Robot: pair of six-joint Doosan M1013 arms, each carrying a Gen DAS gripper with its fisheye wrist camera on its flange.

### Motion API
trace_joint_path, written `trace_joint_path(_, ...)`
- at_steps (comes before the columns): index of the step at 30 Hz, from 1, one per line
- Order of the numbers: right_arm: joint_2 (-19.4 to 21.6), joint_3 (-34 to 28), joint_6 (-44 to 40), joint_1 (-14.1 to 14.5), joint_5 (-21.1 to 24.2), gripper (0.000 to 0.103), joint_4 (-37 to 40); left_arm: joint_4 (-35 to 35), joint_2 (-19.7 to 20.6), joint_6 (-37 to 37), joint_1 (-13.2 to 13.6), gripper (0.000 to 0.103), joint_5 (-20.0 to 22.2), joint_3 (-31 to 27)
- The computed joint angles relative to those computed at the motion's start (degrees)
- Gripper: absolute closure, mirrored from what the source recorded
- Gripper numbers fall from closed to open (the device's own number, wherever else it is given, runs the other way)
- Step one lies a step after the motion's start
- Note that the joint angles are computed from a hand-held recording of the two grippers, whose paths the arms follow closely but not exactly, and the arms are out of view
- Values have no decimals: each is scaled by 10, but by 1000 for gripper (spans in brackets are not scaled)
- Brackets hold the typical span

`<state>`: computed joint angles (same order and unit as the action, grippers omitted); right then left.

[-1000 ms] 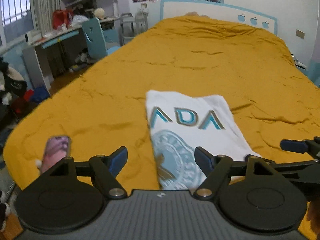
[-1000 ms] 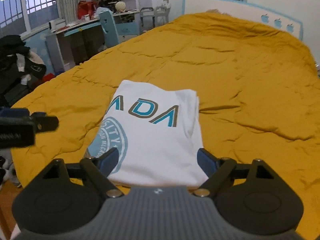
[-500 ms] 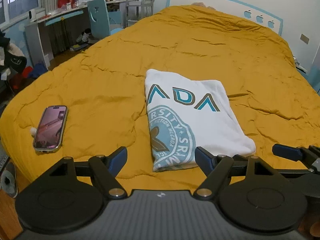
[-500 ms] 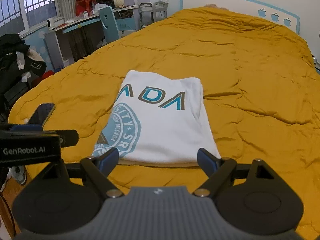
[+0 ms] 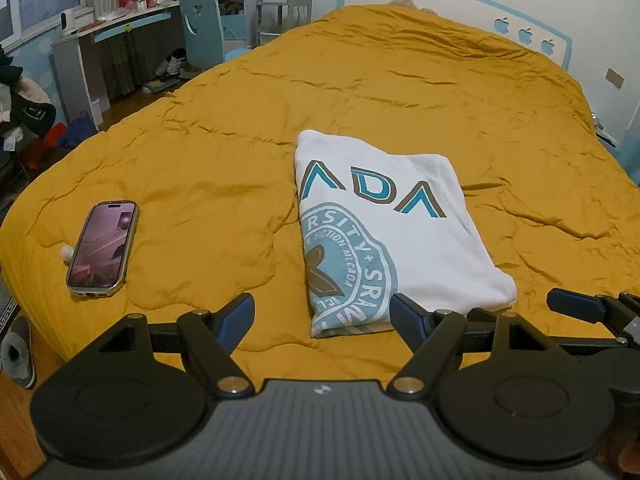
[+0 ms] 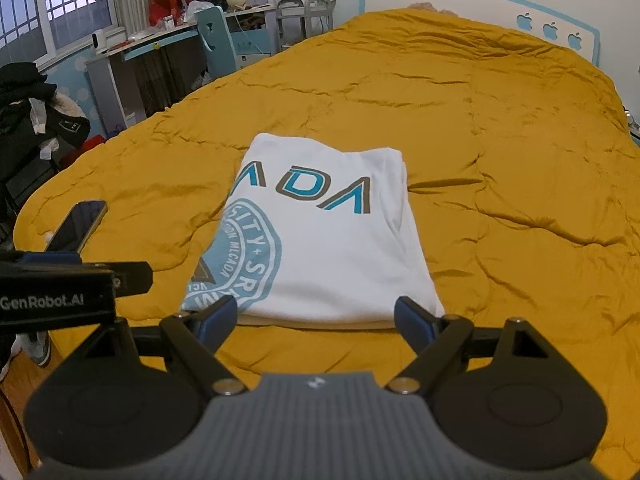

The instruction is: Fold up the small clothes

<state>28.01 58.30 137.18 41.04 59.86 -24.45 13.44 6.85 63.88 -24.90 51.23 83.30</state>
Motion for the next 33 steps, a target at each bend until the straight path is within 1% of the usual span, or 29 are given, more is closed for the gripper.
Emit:
trace_joint_path(12,3,-4,-4,1,10,22,-1,-7,-1,2,2,13,5,2)
trace_joint_path(33,4,-3,-4,1,11,22,0,-5,2,8,2,13,10,-2)
